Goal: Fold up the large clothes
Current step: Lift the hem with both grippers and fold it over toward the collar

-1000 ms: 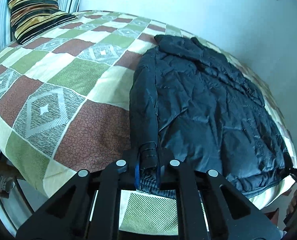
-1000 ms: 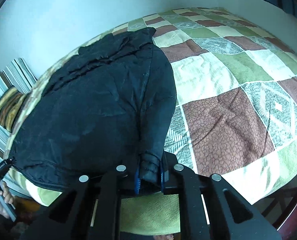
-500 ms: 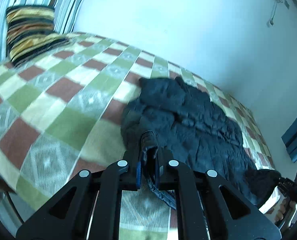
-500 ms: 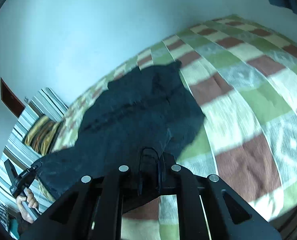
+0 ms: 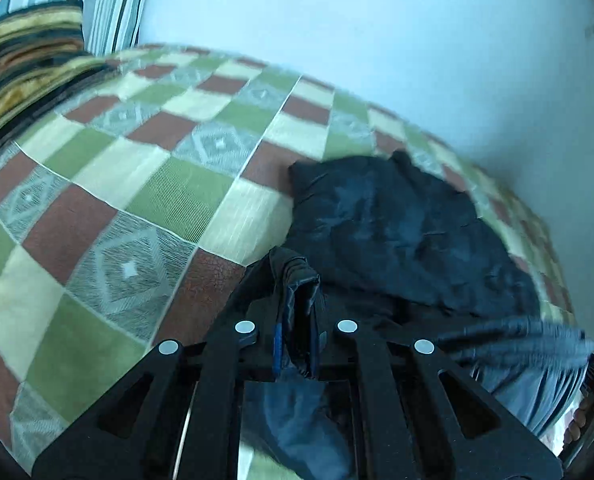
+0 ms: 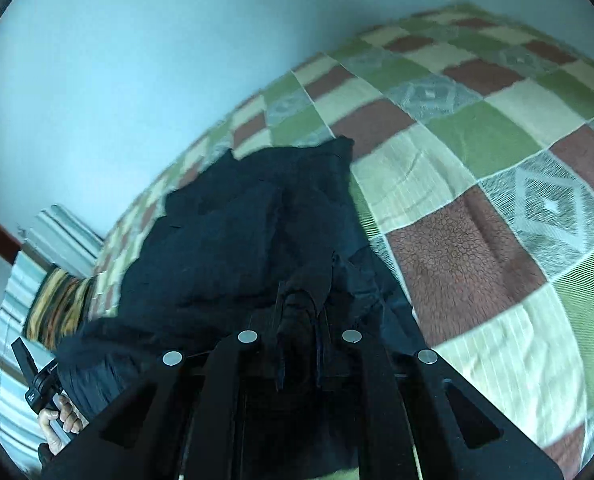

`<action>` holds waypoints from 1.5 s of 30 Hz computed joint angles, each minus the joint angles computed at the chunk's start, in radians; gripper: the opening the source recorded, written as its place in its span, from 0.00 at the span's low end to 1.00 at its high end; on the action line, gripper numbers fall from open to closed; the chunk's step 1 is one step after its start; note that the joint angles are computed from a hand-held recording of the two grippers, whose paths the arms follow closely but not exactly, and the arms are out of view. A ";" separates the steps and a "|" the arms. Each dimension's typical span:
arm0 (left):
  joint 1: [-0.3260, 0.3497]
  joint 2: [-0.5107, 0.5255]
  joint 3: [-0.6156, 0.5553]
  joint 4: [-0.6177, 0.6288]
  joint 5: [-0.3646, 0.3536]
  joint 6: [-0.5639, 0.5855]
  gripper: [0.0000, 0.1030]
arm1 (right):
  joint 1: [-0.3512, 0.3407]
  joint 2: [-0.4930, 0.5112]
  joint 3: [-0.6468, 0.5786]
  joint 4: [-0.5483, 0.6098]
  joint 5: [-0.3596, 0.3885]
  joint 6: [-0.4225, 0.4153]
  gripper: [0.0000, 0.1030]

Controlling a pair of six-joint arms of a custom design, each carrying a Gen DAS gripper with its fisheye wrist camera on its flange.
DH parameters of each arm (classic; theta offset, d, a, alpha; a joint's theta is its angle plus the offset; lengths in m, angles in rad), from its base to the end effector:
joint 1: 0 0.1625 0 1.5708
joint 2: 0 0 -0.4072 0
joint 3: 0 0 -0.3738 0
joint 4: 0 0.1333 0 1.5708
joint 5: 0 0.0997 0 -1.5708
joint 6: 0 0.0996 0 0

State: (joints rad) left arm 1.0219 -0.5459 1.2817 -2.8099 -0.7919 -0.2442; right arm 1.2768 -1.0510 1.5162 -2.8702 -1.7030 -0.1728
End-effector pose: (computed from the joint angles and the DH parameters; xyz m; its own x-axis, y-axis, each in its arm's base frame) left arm -0.2161 -0.7430 0.1090 -0.8712 -0.1009 -0.4805 0.2539 0.7450 -0.6168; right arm -0.0810 -0.6822 0.3558 -0.9402 0.2645 0.2146 0.0335 0.6988 -0.7145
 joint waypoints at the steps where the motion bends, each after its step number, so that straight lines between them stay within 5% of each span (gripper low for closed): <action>1: 0.010 0.020 -0.032 0.029 0.000 -0.007 0.09 | -0.002 0.027 -0.034 0.021 -0.020 0.006 0.09; 6: 0.046 0.104 -0.164 0.159 -0.004 -0.018 0.09 | -0.011 0.096 -0.122 0.086 -0.055 0.022 0.09; 11: 0.045 0.091 -0.159 0.157 -0.026 0.031 0.16 | 0.005 0.083 -0.115 0.085 -0.073 -0.045 0.13; 17: 0.045 0.026 -0.084 0.062 -0.095 0.038 0.54 | -0.006 0.032 -0.074 0.082 -0.008 -0.080 0.29; 21: 0.037 -0.004 -0.037 -0.041 -0.085 0.077 0.63 | -0.013 0.015 -0.066 0.094 0.016 -0.069 0.34; 27: 0.042 -0.021 -0.012 -0.034 -0.081 0.107 0.65 | -0.014 -0.020 -0.018 0.038 0.054 -0.081 0.59; 33: 0.056 -0.037 0.017 -0.037 -0.120 0.131 0.65 | 0.008 -0.028 -0.008 0.008 0.007 -0.173 0.63; 45: 0.069 0.015 -0.071 0.075 -0.156 0.310 0.69 | -0.006 0.071 -0.153 0.167 -0.051 -0.343 0.66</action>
State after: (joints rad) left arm 1.0911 -0.5305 1.2103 -2.7352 -0.9478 0.0659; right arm 1.2706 -0.9800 1.3633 -2.7028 -1.7538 -0.5155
